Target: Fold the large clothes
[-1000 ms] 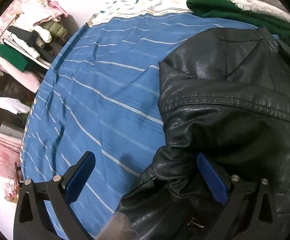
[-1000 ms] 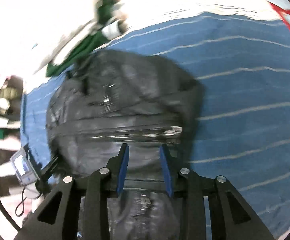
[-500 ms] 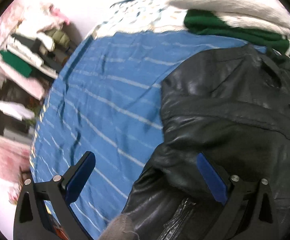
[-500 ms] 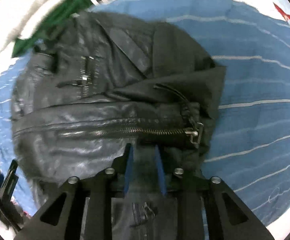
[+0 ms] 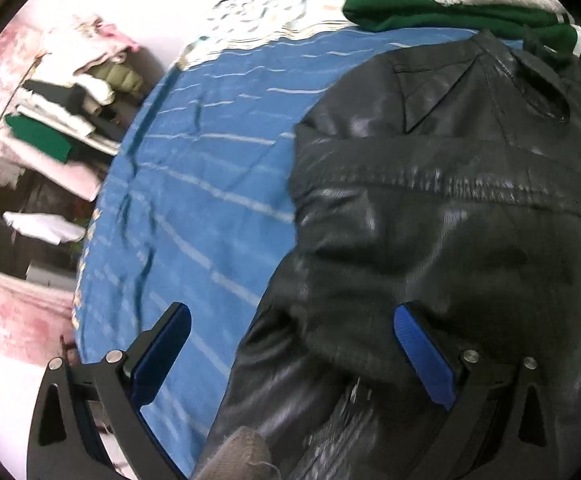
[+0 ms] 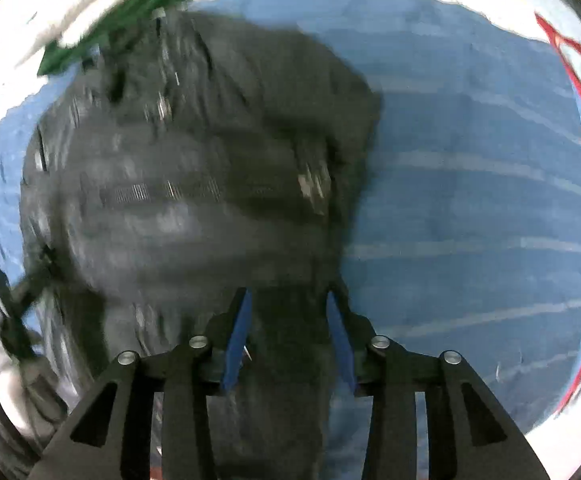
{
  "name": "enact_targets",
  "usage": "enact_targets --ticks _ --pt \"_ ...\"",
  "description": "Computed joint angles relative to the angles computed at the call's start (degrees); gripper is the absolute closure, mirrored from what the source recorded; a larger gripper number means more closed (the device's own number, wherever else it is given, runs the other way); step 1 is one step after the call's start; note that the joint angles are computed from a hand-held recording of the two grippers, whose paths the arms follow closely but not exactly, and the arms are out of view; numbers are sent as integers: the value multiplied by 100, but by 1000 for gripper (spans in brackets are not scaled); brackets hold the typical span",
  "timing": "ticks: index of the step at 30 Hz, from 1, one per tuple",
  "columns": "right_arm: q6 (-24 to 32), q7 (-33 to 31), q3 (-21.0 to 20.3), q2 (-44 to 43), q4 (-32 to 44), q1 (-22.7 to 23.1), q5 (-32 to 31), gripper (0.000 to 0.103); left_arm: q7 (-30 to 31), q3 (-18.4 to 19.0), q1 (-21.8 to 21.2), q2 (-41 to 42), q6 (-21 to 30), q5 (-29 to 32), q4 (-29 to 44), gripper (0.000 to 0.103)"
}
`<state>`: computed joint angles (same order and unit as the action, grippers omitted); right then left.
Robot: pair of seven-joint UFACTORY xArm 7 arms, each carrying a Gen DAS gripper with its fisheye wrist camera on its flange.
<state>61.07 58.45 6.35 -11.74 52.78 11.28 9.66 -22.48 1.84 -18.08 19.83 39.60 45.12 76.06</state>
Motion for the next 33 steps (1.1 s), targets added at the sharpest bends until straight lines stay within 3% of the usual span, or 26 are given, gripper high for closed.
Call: enact_targets --ticks 4,7,11,15,20,26,29,33 --pt "-186 -356 -13 -147 -676 156 543 62 -598 -17 -166 -628 253 588 -695 0" --pt "-2 -383 70 -117 -925 151 138 62 -1002 -245 -216 -1108 586 1091 -1306 0" --pt "-135 -840 -80 -384 -1195 153 381 60 -1474 -694 -269 -1734 1261 1506 -2003 0" --pt "-20 -1474 -365 -1109 -1579 -14 594 28 -1768 -1243 -410 -2380 1971 1576 -2572 0" --pt "904 -2108 -636 -2548 -2190 -504 51 27 -1830 -1998 -814 -3093 2683 1383 -3198 0" --pt "1979 -2883 -1091 -3787 -2621 -1384 -593 27 -1758 -2718 -1512 -3505 3277 588 -3552 0" --pt "2261 -3137 -1237 -4088 -2676 -1795 -787 27 -1811 -2931 -1816 -3406 3399 325 -3625 0" --pt "2367 -3751 -1641 -3996 -2509 -2348 -1111 27 -2216 -3048 -2061 -2846 3614 616 -3557 0"
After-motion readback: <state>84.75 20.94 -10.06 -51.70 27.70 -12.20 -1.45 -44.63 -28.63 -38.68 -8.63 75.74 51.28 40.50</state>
